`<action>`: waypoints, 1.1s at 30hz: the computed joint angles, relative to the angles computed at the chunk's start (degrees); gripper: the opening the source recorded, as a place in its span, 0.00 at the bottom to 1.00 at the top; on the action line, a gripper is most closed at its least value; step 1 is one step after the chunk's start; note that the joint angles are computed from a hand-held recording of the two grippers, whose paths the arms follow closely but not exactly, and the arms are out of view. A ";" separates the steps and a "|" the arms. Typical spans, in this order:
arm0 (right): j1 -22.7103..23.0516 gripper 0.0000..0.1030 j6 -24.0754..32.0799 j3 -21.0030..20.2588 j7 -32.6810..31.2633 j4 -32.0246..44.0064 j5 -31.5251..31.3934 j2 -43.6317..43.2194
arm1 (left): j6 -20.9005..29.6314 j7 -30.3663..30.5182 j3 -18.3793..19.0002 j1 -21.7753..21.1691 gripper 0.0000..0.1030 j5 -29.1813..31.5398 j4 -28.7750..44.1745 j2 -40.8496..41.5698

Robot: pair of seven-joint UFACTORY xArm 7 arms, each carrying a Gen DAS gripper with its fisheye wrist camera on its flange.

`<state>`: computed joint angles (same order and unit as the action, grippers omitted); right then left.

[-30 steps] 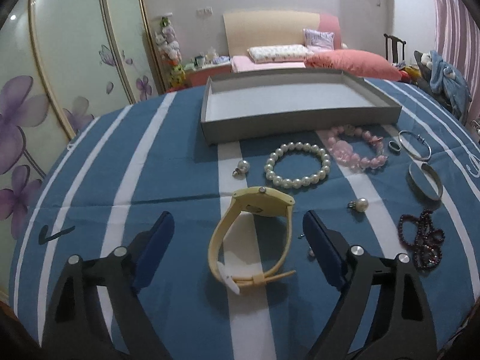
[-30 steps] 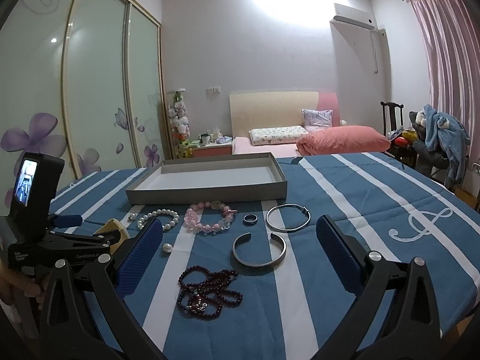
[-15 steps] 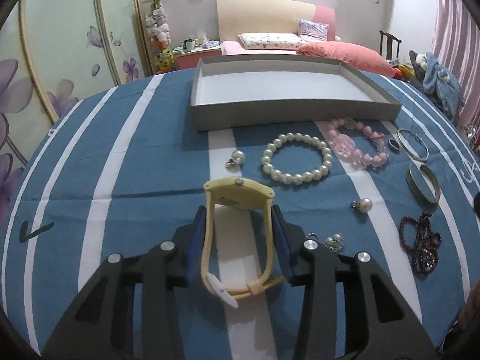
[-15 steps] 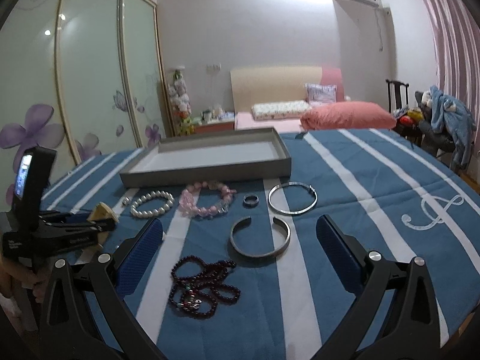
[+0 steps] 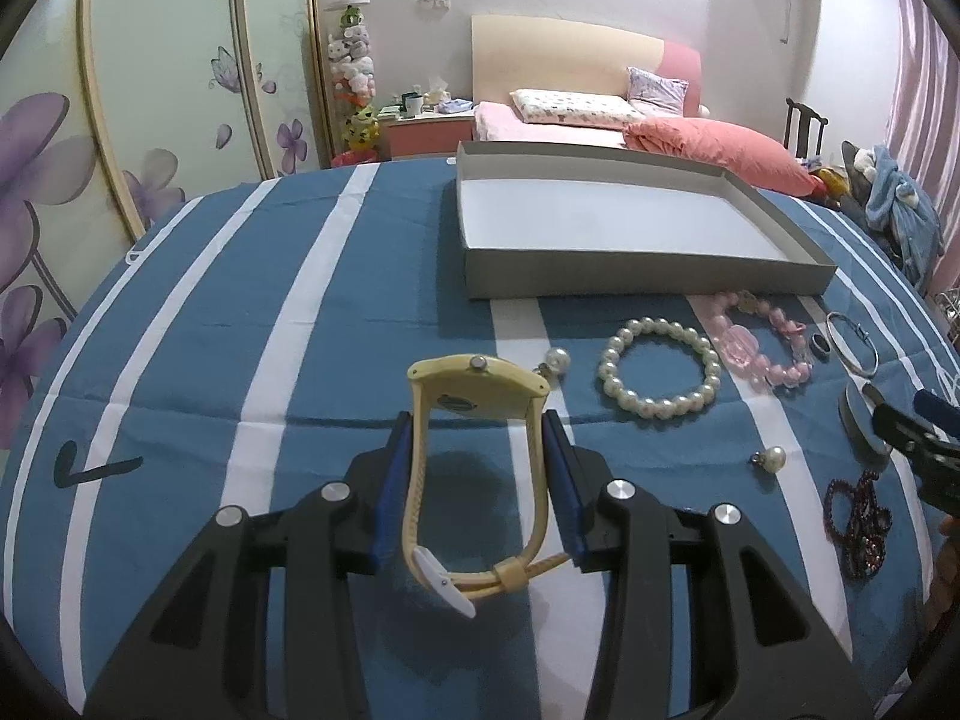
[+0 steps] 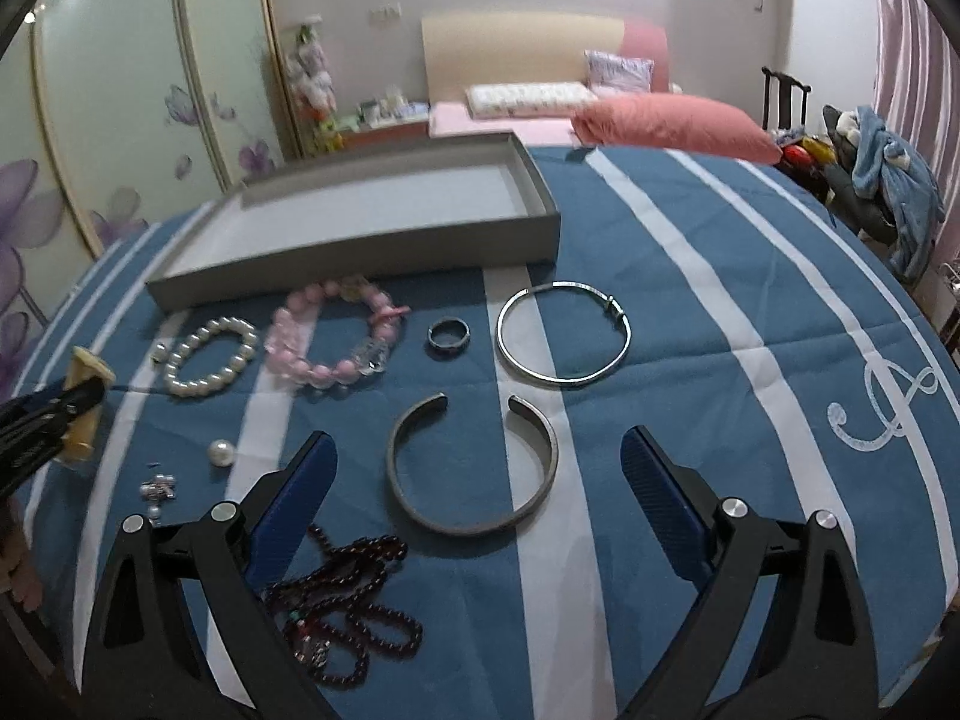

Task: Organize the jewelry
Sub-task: 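Carry cream watch to tray with left tool while right tool carries silver cuff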

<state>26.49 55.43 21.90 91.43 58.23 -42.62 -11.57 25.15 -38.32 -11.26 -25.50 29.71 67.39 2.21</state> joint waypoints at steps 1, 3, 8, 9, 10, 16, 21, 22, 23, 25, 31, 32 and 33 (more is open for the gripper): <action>0.02 0.92 0.11 -0.28 -0.78 0.37 0.95 0.59 | -0.21 0.04 0.05 0.04 0.40 0.00 -0.07 0.06; 0.13 0.90 0.51 -0.76 -2.15 0.76 2.44 1.08 | -0.60 0.50 0.10 0.14 0.40 -0.54 -0.35 0.05; 0.45 0.76 -0.07 -1.37 -3.61 0.87 5.09 1.63 | -1.02 0.70 0.18 0.23 0.40 -0.88 -0.67 0.08; 0.58 0.76 0.18 -1.27 -3.59 0.90 5.27 1.56 | -1.04 0.64 0.18 0.22 0.40 -0.82 -0.66 0.08; 0.59 0.76 0.56 -1.20 -3.67 1.52 5.19 2.11 | -1.17 0.68 0.20 0.25 0.40 -0.92 -0.75 0.06; 1.54 0.71 2.32 -1.35 -4.14 3.16 4.97 3.46 | -1.29 0.97 0.19 0.28 0.40 -1.16 -0.69 0.08; 1.36 0.66 -0.26 -2.21 -4.50 1.49 4.78 1.99 | -1.65 0.44 0.16 0.30 0.40 -0.56 -1.05 -0.48; 1.18 0.65 -1.07 -2.22 -4.24 0.92 4.75 1.50 | -1.81 0.18 0.16 0.37 0.40 -0.29 -1.12 -0.62; 0.96 0.65 -1.87 -2.11 -3.74 0.31 4.47 0.92 | -1.91 -0.11 0.12 0.40 0.40 -0.05 -1.14 -0.75; 0.28 0.65 -3.13 -1.52 -2.25 -0.65 2.82 -0.29 | -2.78 -1.59 0.11 0.56 0.40 1.29 -1.25 -1.13; -2.63 0.65 -4.29 1.43 3.19 -1.46 -5.84 -3.91 | -6.17 -10.85 -0.14 1.34 0.40 10.90 -1.02 -2.29; -3.19 0.65 -4.32 1.95 3.96 -1.32 -7.71 -4.33 | -6.66 -12.89 -0.23 1.48 0.40 13.12 -0.71 -2.33; -3.69 0.65 -4.40 2.30 4.46 -1.13 -9.27 -4.59 | -7.15 -15.03 -0.30 1.62 0.40 15.49 -0.29 -2.29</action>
